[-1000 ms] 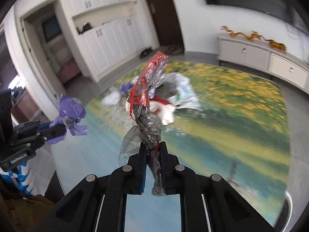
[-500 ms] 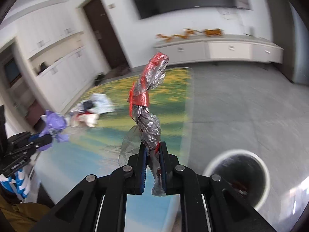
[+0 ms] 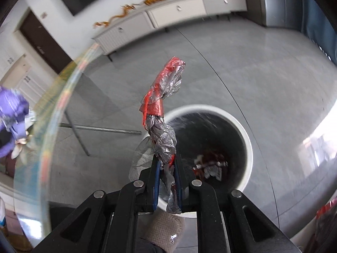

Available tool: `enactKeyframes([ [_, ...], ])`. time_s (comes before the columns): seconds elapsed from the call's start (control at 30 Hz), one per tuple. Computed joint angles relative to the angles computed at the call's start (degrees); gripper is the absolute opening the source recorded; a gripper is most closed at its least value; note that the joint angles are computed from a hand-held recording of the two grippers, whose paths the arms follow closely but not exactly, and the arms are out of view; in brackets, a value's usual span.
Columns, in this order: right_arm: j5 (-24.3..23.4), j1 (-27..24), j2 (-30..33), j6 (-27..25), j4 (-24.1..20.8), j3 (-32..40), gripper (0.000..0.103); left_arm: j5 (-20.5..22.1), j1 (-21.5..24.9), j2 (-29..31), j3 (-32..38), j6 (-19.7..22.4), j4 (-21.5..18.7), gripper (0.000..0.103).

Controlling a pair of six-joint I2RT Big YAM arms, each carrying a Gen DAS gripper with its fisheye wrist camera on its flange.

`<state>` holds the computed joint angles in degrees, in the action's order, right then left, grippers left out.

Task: Collect trash
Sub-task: 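Carry both items over the bin and open both tools to drop them, then move both open tools back to the trash on the table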

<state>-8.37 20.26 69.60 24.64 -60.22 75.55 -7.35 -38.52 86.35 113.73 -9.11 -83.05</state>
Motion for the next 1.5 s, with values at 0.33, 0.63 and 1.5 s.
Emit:
enactKeyframes([
  [0.33,3.1,-1.5,0.3,2.5,-0.2,-2.3,0.053,5.7,-0.9,12.7,8.8,-4.2,-3.1,0.027],
  [0.63,10.1,-1.2,-5.1,6.1,-1.5,-2.4,0.077,7.9,-0.1,11.1,7.7,-6.4,-0.8,0.035],
  [1.5,41.9,35.6,0.4,7.8,9.2,18.9,0.103,-5.9,19.9,-29.4,-16.6,-3.9,4.6,0.035],
])
